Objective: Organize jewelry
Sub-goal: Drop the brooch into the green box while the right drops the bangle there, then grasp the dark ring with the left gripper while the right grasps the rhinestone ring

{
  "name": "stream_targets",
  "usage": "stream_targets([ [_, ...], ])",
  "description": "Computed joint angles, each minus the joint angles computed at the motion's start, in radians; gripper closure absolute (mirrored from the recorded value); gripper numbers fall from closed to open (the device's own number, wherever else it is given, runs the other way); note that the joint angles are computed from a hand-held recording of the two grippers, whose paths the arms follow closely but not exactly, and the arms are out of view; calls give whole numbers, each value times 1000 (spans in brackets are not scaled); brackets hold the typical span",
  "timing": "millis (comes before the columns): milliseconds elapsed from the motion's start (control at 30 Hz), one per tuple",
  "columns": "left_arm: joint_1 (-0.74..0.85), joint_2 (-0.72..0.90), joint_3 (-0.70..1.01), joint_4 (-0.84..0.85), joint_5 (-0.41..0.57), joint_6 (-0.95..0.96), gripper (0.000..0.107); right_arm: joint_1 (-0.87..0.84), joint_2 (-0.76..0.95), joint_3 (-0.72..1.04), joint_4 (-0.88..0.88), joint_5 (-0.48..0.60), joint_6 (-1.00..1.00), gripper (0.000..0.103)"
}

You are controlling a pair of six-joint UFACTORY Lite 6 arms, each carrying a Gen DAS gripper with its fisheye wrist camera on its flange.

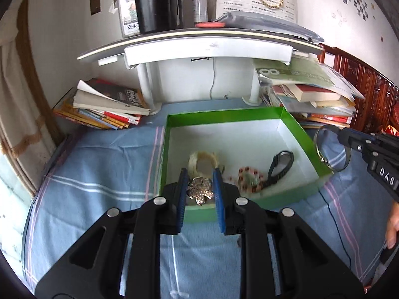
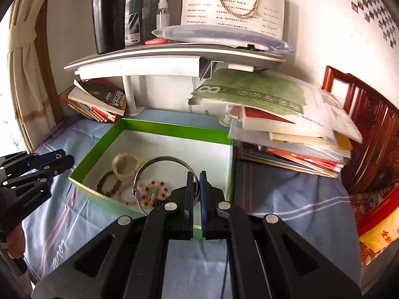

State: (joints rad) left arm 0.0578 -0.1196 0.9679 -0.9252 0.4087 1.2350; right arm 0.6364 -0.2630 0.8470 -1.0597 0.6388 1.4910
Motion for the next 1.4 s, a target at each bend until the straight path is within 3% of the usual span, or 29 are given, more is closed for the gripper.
stream_targets([
  [133, -71, 214, 188, 127, -4, -158, 86, -115, 205, 104, 49, -126, -53, 98],
  [300, -118, 411, 335, 252, -15, -301, 86, -148, 358, 185, 53, -151, -67, 95],
  [400, -118, 445, 343, 232, -38, -294, 68, -123, 302, 143, 54, -137, -56, 73],
  [433, -116, 428, 316, 187, -54, -235, 65, -102, 249, 109, 37, -120, -28, 62],
  [467, -112, 406, 287, 151, -68, -182, 64, -75, 208, 85, 19, -88, -4, 59],
  [667, -63, 146, 15, 99, -141, -79, 57, 98, -33, -112, 95, -6, -16, 59],
  [800, 19, -1, -157, -96, -52, 183, 57, 176, 46, -156, 185, -80, -36, 65],
  [1100, 45, 98, -205, -29, -55, 126, 57, 167, 330, -31, 163, -184, -36, 65],
  [1133, 49, 108, -206, -38, -55, 138, 57, 166, 341, -30, 165, -185, -38, 65],
  [1233, 50, 114, -219, -68, -51, 178, 56, 167, 331, -40, 159, -192, -30, 82],
  [1400, 0, 79, -272, -123, -62, 250, 50, 153, 278, -107, 125, -194, 48, 82],
])
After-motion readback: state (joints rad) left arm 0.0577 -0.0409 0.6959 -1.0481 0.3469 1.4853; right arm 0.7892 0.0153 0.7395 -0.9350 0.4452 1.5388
